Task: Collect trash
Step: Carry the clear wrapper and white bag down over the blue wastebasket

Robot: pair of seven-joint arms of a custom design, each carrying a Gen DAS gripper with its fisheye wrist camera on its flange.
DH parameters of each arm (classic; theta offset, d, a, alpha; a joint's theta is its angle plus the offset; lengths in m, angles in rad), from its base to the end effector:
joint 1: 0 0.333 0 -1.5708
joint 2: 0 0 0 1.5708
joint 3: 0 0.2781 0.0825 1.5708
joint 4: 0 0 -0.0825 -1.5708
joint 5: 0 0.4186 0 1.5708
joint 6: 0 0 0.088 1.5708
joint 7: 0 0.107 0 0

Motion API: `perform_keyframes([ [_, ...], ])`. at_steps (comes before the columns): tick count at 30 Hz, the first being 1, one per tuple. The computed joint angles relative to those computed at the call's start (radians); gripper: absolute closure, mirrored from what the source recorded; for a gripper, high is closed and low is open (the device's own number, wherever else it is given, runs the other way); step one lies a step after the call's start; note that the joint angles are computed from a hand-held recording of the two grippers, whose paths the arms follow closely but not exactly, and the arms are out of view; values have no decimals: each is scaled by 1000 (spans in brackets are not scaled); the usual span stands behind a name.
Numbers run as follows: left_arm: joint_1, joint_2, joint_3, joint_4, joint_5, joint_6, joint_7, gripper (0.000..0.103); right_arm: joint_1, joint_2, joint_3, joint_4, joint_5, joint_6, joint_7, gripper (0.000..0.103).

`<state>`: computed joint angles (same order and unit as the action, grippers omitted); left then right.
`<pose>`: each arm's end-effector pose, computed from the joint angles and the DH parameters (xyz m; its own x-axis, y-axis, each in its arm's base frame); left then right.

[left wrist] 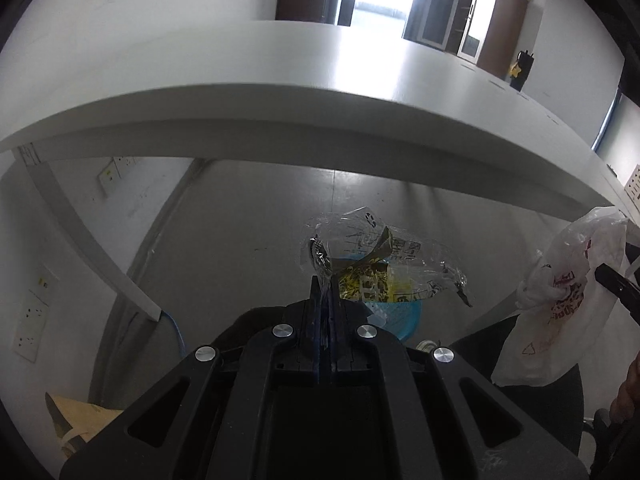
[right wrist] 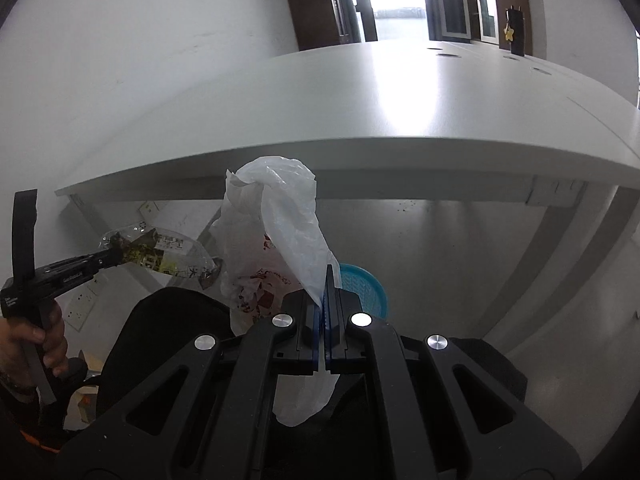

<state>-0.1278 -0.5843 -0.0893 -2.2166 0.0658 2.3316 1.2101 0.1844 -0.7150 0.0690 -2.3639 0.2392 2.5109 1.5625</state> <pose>0.4626 -0.1092 0.6407 0.0689 -0.9906 0.1178 -0.7599 -0.1286 -0.6372 0.4274 0.1155 0.6428 0.2172 -0.9583 -0.1859 -0.6671 -0.0068 -0.7449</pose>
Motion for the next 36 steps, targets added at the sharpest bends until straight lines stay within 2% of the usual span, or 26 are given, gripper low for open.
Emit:
perform_keyframes([
  [7, -6, 152, -1, 53, -34, -1, 8, 101, 5, 114, 7, -31, 21, 45, 61, 102],
  [9, -14, 239, 7, 109, -73, -44, 36, 101, 12, 174, -2, -11, 34, 43, 73, 102],
  [12, -3, 367, 9, 200, -143, -102, 45, 101, 15, 286, -15, 47, 58, 44, 101, 102],
  [17, 42, 513, -11, 316, -163, -112, -4, 101, 13, 466, -24, 152, 64, 46, 137, 102],
  [22, 72, 666, -31, 456, -199, -149, -58, 101, 17, 608, -42, 268, 106, 25, 118, 102],
  [26, 68, 759, -58, 532, -164, -142, -72, 101, 18, 678, -41, 305, 124, 56, 104, 102],
  [29, 57, 857, -68, 627, -116, -178, -93, 101, 14, 725, -43, 335, 157, 67, 82, 102],
  [32, 55, 944, -74, 722, -101, -231, -116, 101, 4, 795, -46, 400, 185, 45, 46, 102],
  [36, 52, 1046, -80, 844, -85, -304, -133, 101, -7, 923, -47, 528, 168, -12, 73, 102],
])
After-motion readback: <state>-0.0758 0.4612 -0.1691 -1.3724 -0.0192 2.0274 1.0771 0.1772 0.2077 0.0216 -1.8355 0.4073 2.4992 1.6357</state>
